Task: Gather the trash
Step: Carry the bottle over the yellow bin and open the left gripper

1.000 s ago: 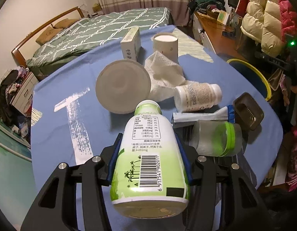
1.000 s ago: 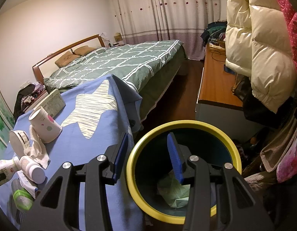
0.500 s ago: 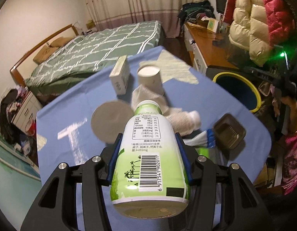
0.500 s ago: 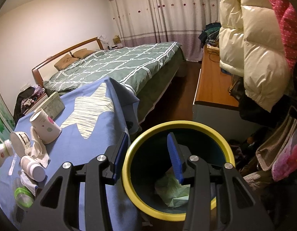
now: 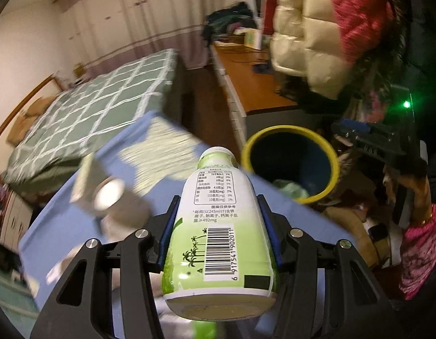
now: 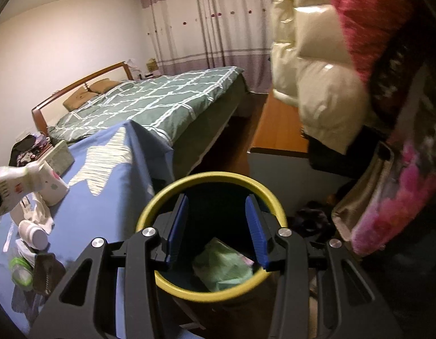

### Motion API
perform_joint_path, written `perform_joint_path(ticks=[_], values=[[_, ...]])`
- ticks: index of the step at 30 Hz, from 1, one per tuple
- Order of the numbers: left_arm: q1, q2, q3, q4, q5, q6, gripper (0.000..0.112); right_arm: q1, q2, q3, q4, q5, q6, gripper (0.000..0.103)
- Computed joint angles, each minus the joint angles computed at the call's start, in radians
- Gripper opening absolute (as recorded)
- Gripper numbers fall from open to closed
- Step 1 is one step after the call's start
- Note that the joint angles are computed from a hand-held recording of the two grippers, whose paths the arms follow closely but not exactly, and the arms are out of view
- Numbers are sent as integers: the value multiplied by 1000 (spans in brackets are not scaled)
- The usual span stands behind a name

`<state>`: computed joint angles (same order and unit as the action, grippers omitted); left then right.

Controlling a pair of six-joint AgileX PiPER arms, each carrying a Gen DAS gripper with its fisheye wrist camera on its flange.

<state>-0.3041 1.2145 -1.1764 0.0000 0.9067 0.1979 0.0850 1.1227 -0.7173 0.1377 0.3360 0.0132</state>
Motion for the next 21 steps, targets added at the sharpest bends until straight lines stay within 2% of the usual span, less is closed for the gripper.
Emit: perform_joint_path(ticks=[4,9,15,19,21], values=[[-144,173,-102,37,-27,-81,52,-103,-20,30,167,18,-191,41],[-249,412,-270,64,-15,-126,52,-224,-11,56,362,36,-415,41],[-298,634,-422,61,-13,-148,52,-318,18,72,502,58,-586,41],[-304,726,-491,45,4,-156,52,-351,37,78,544,65,-645,41],[-315,753,-512,69,8,-184,65,-362,48,80,573,67,-677,41]])
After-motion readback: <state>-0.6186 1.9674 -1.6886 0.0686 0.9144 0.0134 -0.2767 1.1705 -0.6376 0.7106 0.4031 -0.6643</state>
